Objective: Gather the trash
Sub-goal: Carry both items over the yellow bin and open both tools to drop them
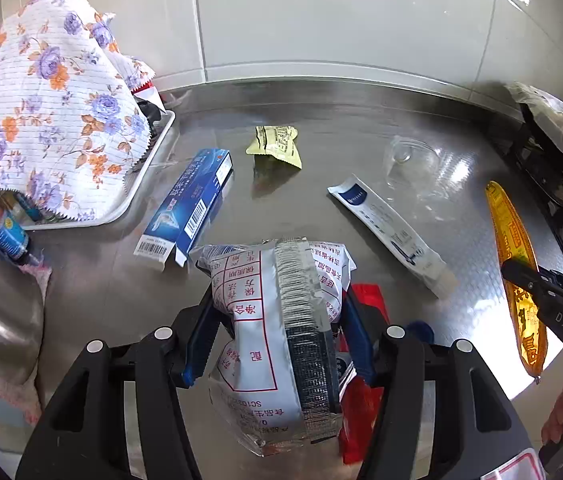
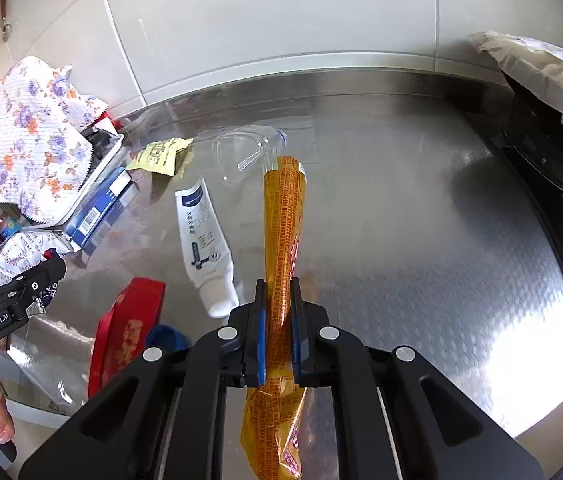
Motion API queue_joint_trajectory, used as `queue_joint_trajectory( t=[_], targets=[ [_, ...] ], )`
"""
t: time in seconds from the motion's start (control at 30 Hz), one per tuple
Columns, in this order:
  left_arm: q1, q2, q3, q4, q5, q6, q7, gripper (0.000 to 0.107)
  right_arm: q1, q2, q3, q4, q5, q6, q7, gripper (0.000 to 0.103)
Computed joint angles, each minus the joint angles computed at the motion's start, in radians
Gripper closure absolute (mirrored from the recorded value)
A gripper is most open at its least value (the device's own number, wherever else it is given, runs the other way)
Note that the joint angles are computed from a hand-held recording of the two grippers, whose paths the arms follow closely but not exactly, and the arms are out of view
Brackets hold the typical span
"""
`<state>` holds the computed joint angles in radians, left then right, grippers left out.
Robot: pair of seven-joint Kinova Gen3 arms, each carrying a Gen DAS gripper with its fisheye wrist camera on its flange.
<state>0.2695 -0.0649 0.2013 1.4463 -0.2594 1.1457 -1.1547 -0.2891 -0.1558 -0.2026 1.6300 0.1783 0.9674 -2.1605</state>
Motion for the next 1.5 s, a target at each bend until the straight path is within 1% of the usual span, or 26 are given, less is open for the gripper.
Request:
queue_joint_trajectory(
  t=[0.17,0.3,0.4,0.57,0.77,0.9,1.1,1.27,1.5],
  targets=[
    [0.000,-0.046,0.007,0.030,0.013,0.008,-0.005,0.051,0.001,-0.050,-0.020,0.025,0.004,0.012,-0.030,0.092],
    [-0.009,-0.088,0.012,0.058,0.034,0.007,-0.027,0.051,0.010,-0.090,-0.060,0.040,0.025,0.032,-0.077,0.092],
    [-0.018,-0.142,0.016,0.089,0.059,0.012,-0.051,0.051,0.016,-0.127,-0.101,0.052,0.044,0.057,-0.126,0.092],
    [-0.042,-0.243,0.025,0.147,0.106,0.030,-0.086,0.051,0.024,-0.198,-0.201,0.064,0.069,0.122,-0.211,0.092],
    [-0.074,-0.392,0.031,0.209,0.171,0.099,-0.144,0.051,0.038,-0.283,-0.326,0.063,0.054,0.208,-0.290,0.092],
    [-0.092,-0.487,0.033,0.242,0.217,0.153,-0.177,0.051,0.066,-0.343,-0.406,0.055,0.017,0.266,-0.318,0.092],
    [-0.115,-0.579,0.034,0.279,0.284,0.215,-0.217,0.051,0.131,-0.422,-0.497,0.037,-0.074,0.351,-0.310,0.092],
    [-0.125,-0.615,0.035,0.320,0.339,0.249,-0.234,0.051,0.177,-0.470,-0.524,0.040,-0.157,0.395,-0.268,0.092],
    [-0.147,-0.625,0.058,0.401,0.390,0.255,-0.215,0.051,0.208,-0.502,-0.516,0.089,-0.257,0.401,-0.201,0.092]
  ],
)
